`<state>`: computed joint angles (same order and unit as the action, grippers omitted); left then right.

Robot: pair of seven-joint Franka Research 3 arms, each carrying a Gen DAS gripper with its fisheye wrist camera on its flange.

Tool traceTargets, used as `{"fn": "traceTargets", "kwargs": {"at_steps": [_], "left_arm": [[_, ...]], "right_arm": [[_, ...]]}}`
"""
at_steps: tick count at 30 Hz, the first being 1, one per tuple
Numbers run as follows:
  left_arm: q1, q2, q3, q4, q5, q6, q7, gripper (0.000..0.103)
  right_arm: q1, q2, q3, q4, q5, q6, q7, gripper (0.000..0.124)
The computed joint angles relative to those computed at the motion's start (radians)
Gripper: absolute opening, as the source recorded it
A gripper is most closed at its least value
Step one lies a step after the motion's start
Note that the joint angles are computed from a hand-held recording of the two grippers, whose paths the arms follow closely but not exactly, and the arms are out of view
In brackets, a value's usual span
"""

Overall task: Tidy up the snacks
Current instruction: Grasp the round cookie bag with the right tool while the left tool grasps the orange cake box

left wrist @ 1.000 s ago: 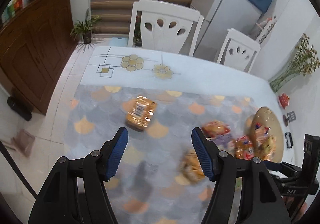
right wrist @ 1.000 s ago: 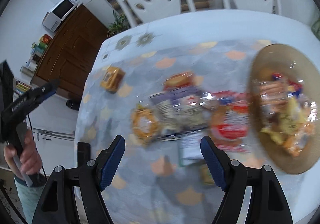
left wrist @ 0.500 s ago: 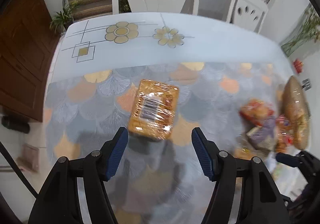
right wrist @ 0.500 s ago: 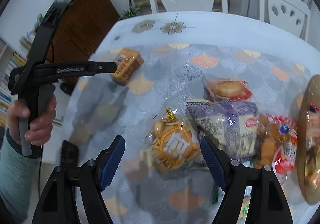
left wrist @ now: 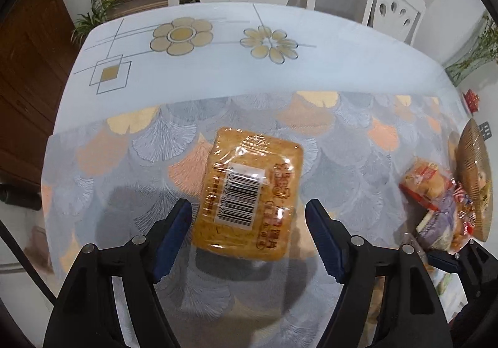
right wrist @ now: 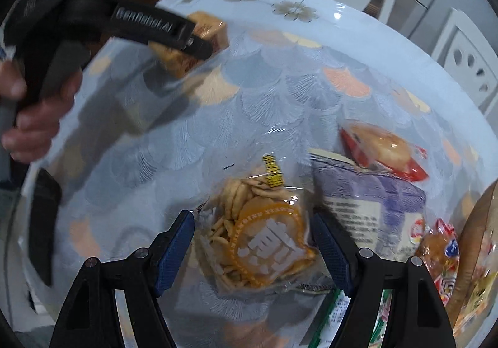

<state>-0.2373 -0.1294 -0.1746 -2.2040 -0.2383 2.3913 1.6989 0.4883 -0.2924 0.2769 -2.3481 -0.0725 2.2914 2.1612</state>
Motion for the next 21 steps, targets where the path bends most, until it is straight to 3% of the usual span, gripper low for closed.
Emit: {"fn": "traceTargets", "kwargs": {"at_steps": [3,4,6,16,21], "left_arm": [[-0.002,0.013,0.002,-0.006,-0.025,0.021,0.018,0.072],[-0.002,0.014,0.001,-0.013,-0.03,0.035,0.021,0.071],[0.001,0.01,-0.007,-0.023,0.004,0.055,-0.001,0.058],[-0.021,-0.064,0.01,-0.091,-0.058,0.062,0.033,0.056],[-0.047,-0.148,0.019,-0.155,-0.062,0.046,0.023,0.053]], "right_arm": [[-0.005,0.025,0.014,0.002,-0.04,0.013,0.023,0.076],[-0.003,0.031,0.012,0.002,-0.039,0.014,0.028,0.07],[0.006,0.033,0.001,-0.011,-0.013,0.035,0.029,0.066],[0.018,-0.05,-0.002,-0.093,0.057,0.095,0.054,0.058],[0.046,-0.128,-0.02,-0.169,0.18,0.137,0.028,0.057]]}}
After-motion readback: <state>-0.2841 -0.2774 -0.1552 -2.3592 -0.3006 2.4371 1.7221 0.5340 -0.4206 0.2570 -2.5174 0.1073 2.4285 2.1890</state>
